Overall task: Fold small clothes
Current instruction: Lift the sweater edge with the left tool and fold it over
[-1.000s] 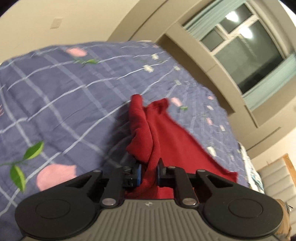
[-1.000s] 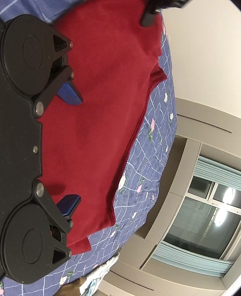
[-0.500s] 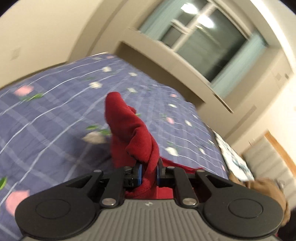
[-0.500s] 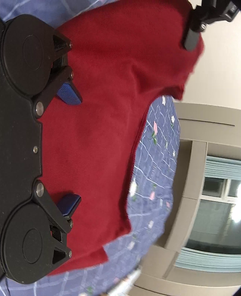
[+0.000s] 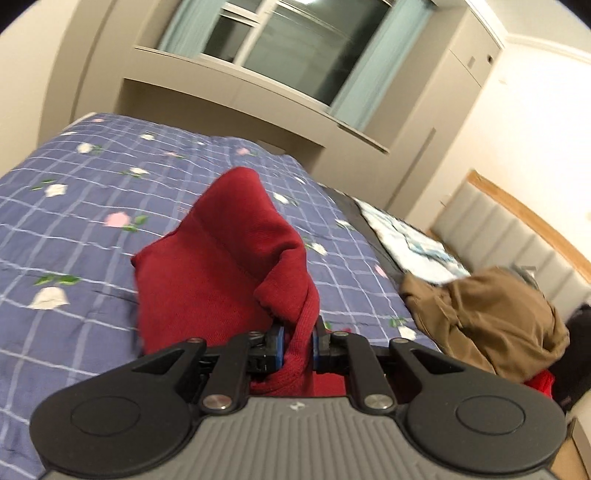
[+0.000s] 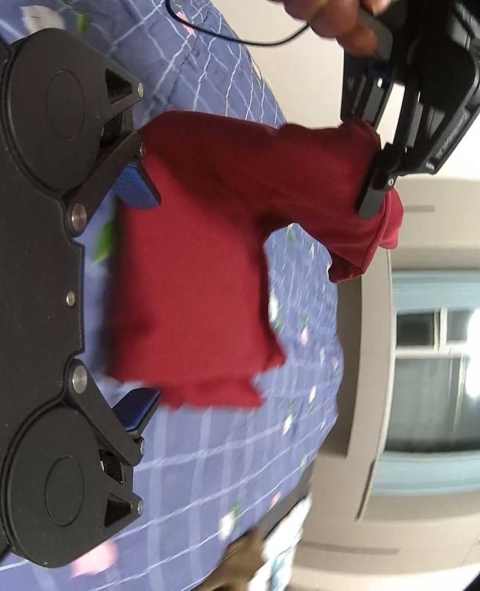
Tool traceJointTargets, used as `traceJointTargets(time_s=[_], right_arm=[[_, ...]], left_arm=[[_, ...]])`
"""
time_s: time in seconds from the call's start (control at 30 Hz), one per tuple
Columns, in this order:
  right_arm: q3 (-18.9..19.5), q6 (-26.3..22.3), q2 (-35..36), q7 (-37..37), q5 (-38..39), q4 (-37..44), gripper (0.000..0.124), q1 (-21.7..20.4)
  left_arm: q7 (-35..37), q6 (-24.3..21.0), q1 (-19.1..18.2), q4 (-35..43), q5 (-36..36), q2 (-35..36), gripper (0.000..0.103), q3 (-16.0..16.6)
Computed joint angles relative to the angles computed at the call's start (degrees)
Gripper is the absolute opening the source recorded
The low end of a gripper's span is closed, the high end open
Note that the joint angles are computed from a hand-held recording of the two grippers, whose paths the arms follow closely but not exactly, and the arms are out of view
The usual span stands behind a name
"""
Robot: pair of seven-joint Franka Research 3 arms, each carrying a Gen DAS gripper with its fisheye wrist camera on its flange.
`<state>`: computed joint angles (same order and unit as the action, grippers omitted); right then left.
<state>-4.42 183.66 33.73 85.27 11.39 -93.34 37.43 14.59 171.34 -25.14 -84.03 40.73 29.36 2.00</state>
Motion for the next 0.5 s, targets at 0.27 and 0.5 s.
traceJointTargets(time_s=[0.27, 0.5], right_arm=[[-5.47, 4.53, -7.22, 3.01, 4.10, -14.01, 0.102, 5.68], [-6.15, 5.22, -6.91, 2.70, 9.16, -14.03, 0.102, 6.43]], left_arm=[[14.93, -7.40, 1.16, 14.89, -10.33, 10.88, 0.013, -7.82], [30.41, -18.30, 0.61, 27.39, -19.70, 19.94, 0.016, -13.24]])
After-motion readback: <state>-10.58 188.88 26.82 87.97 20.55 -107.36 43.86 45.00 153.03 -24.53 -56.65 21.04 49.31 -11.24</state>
